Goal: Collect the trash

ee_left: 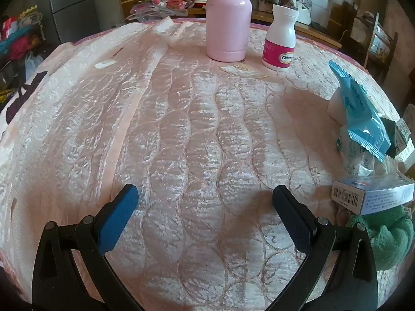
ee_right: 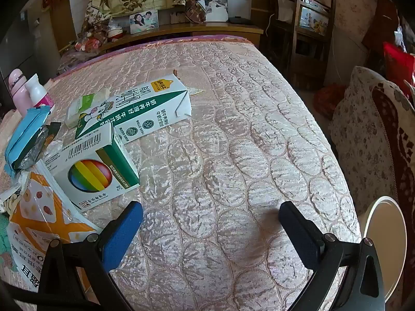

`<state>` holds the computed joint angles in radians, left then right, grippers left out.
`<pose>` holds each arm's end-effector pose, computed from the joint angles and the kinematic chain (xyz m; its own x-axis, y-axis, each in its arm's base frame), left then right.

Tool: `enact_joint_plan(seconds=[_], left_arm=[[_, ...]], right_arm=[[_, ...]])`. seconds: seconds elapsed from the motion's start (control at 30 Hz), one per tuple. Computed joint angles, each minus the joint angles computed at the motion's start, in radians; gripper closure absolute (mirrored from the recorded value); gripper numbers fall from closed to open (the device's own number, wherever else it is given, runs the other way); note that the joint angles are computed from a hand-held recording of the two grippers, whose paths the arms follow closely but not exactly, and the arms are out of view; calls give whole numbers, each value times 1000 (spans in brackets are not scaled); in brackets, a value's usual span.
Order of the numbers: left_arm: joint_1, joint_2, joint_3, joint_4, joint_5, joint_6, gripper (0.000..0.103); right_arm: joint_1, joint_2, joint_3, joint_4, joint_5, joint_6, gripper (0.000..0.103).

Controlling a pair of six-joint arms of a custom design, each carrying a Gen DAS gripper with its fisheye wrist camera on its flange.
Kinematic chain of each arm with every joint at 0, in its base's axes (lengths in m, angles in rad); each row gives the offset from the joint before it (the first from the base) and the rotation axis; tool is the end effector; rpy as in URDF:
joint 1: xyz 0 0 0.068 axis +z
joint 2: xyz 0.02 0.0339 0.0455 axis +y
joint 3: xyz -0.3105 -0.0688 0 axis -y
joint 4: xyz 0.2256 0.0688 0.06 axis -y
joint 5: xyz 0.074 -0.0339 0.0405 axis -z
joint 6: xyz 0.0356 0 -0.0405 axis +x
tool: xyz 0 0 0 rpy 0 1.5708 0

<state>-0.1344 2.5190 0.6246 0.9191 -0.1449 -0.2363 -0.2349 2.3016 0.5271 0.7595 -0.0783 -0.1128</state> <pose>0.3165 -0.0376 -0.0288 -0.8099 -0.1243 -0.5733 -0.1412 0.9899 -0.0151 0.2906 -0.0667 0.0186 -0.8425 0.0862 -0.5317 0.0977 0.9952 0.0066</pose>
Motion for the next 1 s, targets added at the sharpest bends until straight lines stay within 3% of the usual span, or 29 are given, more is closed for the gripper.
enact_joint_plan(seconds=[0.07,0.17,0.23,0.3,0.5,0.6,0.73,0.9,1.0], left_arm=[[-5,-3,-11,5,-4,-5,0],[-10,-38,-6,-82,2,-7,0],[-58,-77,-82,-46,-48,-34,1],[-77,-100,-126,5,-76,-51,1],[-211,-262,-283,82,-174,-94,1],[-289,-328,-339,111,-222,-127,0],[-438,-446,-364,52,-337,-192,0],[-588,-560,-364,-30,-479,-244,0],[-625,-595,-350,-71,-499,-259,0]], right_arm=[[-6,-2,4,-10,-16,2,0],[-9,-22,39,-99,-16,-6,0],[-11,-56,70,-216,-23,-28,0],[-18,-84,55,-248,-22,-30,0],[-43,-258,-194,-74,-45,-52,0],[3,-421,-337,-19,-48,-20,0],[110,-683,-477,-7,-32,66,0],[267,-991,-518,-136,44,175,0],[337,-1126,-488,-249,87,223,0]])
